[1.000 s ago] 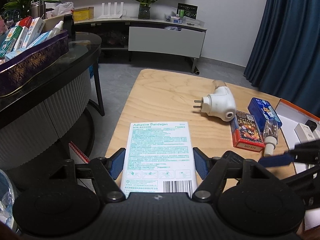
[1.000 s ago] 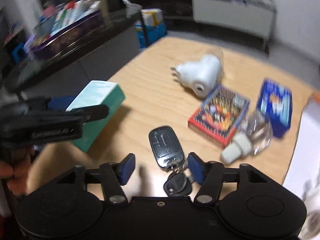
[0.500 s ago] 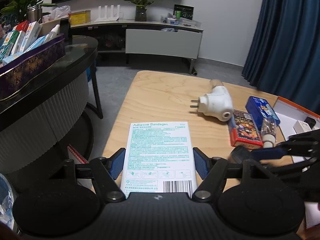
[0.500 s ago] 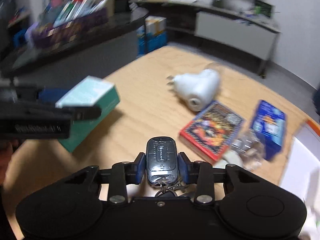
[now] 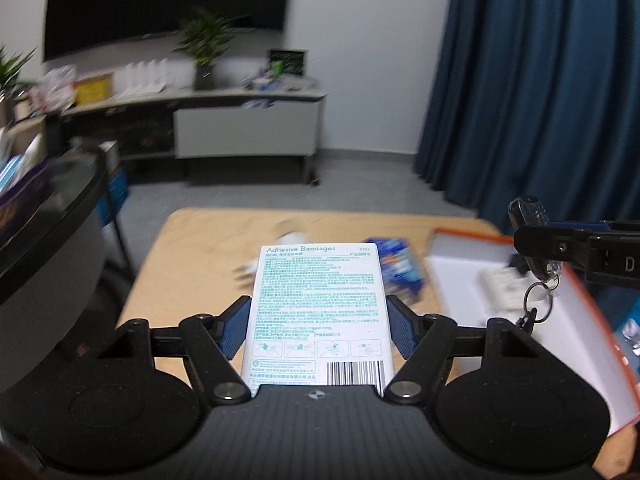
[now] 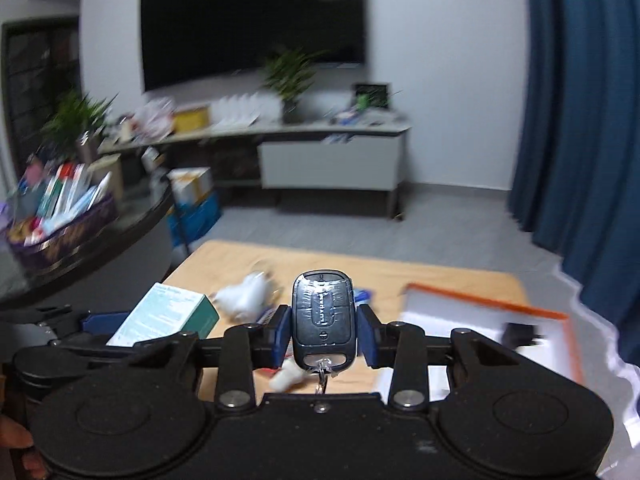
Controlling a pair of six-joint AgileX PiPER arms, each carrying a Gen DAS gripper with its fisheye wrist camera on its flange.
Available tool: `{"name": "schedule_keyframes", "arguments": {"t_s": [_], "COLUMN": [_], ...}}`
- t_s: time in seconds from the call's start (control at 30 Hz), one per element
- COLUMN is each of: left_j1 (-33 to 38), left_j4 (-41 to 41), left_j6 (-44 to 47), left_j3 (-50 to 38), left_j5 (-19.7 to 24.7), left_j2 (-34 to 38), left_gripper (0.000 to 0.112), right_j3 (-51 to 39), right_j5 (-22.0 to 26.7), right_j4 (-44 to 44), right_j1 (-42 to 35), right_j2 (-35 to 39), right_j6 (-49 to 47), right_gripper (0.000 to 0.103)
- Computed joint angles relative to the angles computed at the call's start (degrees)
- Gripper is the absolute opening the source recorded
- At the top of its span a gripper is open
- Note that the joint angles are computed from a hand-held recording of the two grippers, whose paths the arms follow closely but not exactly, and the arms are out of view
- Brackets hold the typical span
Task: Organize rigid objects
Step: 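Carry the bandages box and key fob over the orange-rimmed box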
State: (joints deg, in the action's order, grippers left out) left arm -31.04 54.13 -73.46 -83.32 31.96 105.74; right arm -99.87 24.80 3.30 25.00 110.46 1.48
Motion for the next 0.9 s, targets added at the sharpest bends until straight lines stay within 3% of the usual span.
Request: {"name": "schedule_keyframes", "arguments": {"t_s": [0.17, 0.47, 0.77, 0.9], "left_j1": [-3.29, -8.23, -10.38, -10.69], "left_j4": [-6.34, -12.60, -15.18, -16.35], "left_j6": [8.53, 17.88, 21.39, 23.53], "left_j3": [-10.64, -25.56, -30.48, -32.66], "left_j5": [1.64, 4.36, 9.03, 10.91], "left_j2": [4.44, 12.82, 17.37, 18.91], "left_gripper": [0.071, 0.071, 0.071, 0.071], "right_j3": [9.40, 20.70, 26.46, 26.61], "right_j5": [-4.46, -9.47, -12.19, -12.37], "right_j4": [-11.02, -18.21, -0.82, 3.04], "right_j1": [-3.57, -10.18, -15.14, -15.98], "right_j2": [-7.81, -15.78, -17.29, -17.02], "right_j6": [11.98, 21.48, 6.26, 2.93], "right_gripper": [0.044, 0.044, 0.044, 0.044]}}
